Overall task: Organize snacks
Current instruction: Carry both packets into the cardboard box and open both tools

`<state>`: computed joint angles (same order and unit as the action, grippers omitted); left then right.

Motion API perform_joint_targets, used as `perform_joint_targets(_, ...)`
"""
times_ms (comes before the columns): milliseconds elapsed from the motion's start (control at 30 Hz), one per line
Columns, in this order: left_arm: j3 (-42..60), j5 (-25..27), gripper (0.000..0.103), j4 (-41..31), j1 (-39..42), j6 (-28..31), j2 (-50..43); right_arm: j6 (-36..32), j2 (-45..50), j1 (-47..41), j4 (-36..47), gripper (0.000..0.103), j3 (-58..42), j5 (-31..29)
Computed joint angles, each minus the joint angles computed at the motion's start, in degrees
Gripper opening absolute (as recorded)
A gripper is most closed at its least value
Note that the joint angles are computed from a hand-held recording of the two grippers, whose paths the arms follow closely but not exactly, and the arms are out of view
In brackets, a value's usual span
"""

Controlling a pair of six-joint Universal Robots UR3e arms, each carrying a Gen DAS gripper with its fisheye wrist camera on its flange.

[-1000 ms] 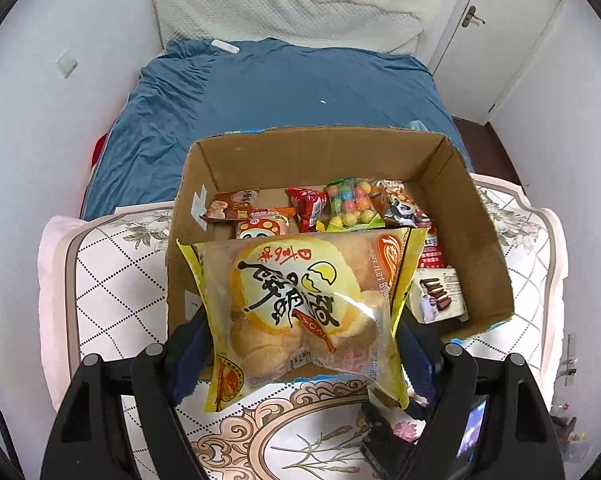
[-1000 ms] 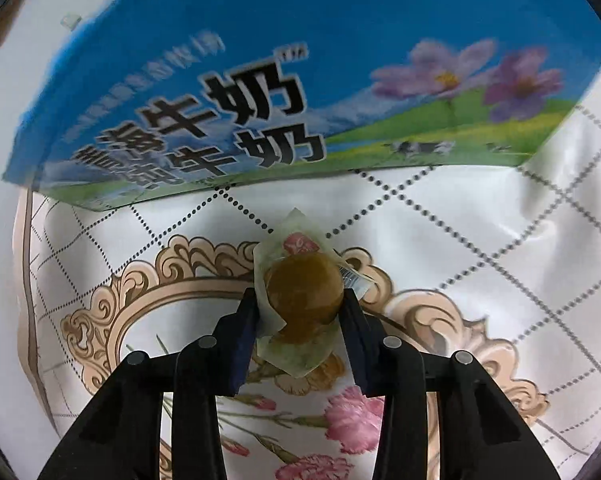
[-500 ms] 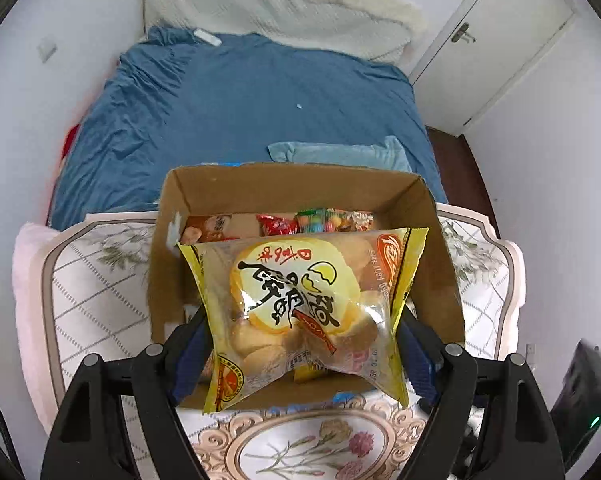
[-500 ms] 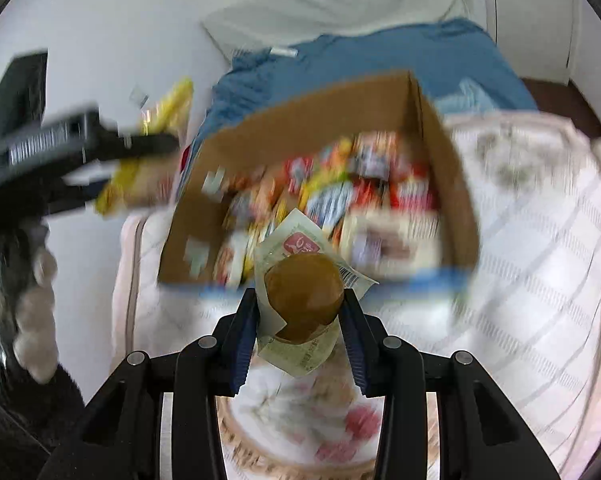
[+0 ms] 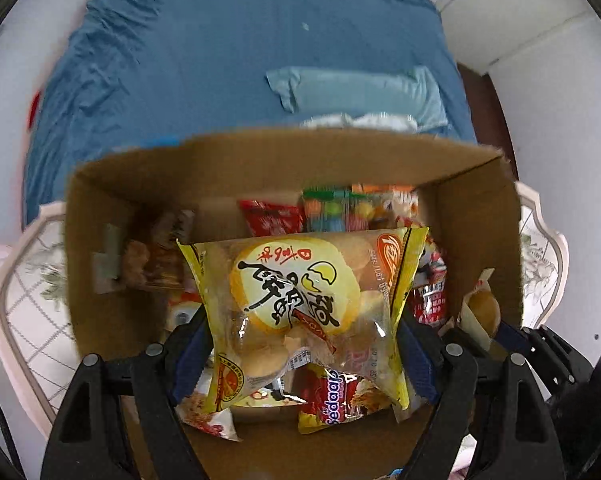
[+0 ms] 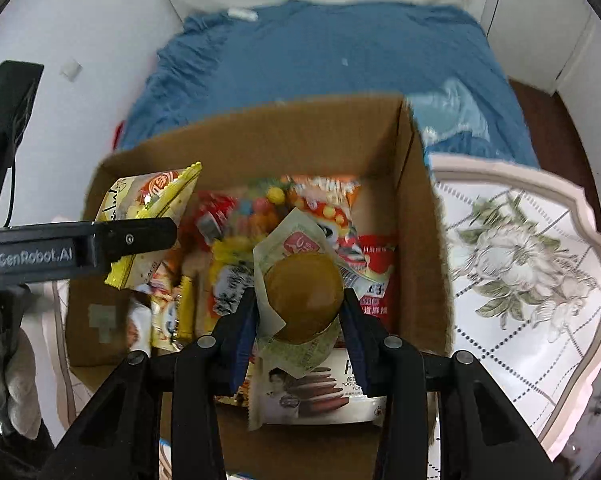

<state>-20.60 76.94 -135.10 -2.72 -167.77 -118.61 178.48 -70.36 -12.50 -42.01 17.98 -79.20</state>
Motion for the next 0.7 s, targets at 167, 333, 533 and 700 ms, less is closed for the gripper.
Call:
perform_joint_targets(167, -7.3, 2.5, 0.091, 4.2, -0.9, -0.4, 2.1, 0.3, -3.8, 0.1, -5.1, 0.088, 8.3, -2.6)
perform_joint_targets(333, -13.8, 3.0, 0.095, 7.9, -0.3, -0.7, 6.2, 0.9, -4.2, 0.7, -4.6, 0.089, 8.2, -3.4)
perform_joint_targets(533, -14.2, 3.3, 0.099, 7.7, 0.0, -0.5, 8.3, 1.5, -1.9, 1.8, -0.2, 0.092, 1.1, -4.6)
perform_joint_targets(700, -15.5, 2.5, 0.099, 7.0, 1.6, 0.1, 12.6, 2.1, 2.5, 1.9, 7.9, 0.092, -11.7, -5.1)
